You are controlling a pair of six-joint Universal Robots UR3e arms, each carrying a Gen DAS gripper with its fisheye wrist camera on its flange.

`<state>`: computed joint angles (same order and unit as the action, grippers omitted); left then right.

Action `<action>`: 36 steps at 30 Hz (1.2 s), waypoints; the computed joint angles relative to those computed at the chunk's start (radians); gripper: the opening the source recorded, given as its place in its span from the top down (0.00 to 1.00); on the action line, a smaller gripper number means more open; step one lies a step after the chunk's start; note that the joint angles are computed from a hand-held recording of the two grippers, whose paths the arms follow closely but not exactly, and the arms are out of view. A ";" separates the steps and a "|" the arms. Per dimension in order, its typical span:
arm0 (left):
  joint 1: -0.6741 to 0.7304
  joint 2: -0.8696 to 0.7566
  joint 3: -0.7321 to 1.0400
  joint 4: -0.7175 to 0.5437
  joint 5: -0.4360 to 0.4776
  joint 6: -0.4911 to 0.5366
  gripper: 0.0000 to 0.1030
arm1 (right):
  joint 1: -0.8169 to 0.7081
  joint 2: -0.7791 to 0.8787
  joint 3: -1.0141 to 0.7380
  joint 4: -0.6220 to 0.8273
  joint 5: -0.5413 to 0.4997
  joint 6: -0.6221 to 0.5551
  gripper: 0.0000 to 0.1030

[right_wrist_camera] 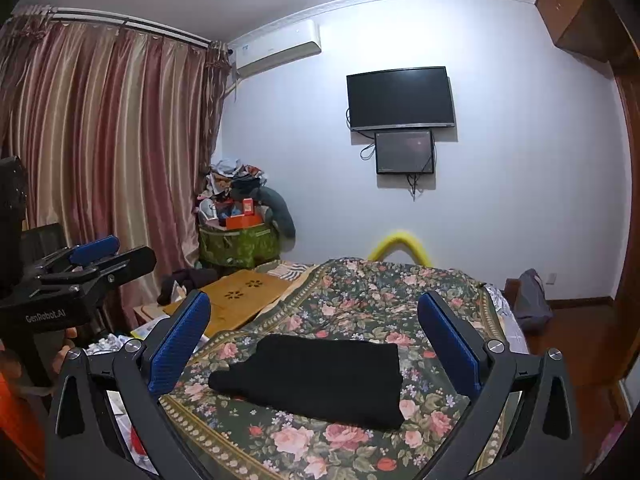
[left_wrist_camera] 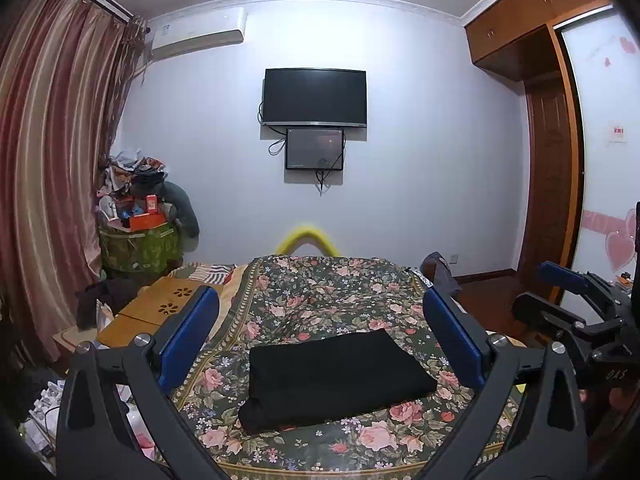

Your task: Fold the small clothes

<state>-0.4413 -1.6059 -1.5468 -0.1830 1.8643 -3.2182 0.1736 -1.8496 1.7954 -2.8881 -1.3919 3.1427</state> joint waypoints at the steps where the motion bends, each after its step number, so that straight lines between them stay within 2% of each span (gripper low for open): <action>1: -0.002 0.000 -0.001 -0.002 0.001 0.001 0.00 | -0.001 -0.009 0.009 0.001 0.001 0.000 0.00; 12: 0.010 -0.002 -0.006 -0.006 -0.014 0.004 0.00 | -0.026 -0.040 0.027 0.025 0.025 0.002 0.00; 36: 0.055 0.010 -0.028 -0.009 -0.074 0.008 0.00 | -0.017 -0.044 0.009 0.067 0.012 0.012 0.00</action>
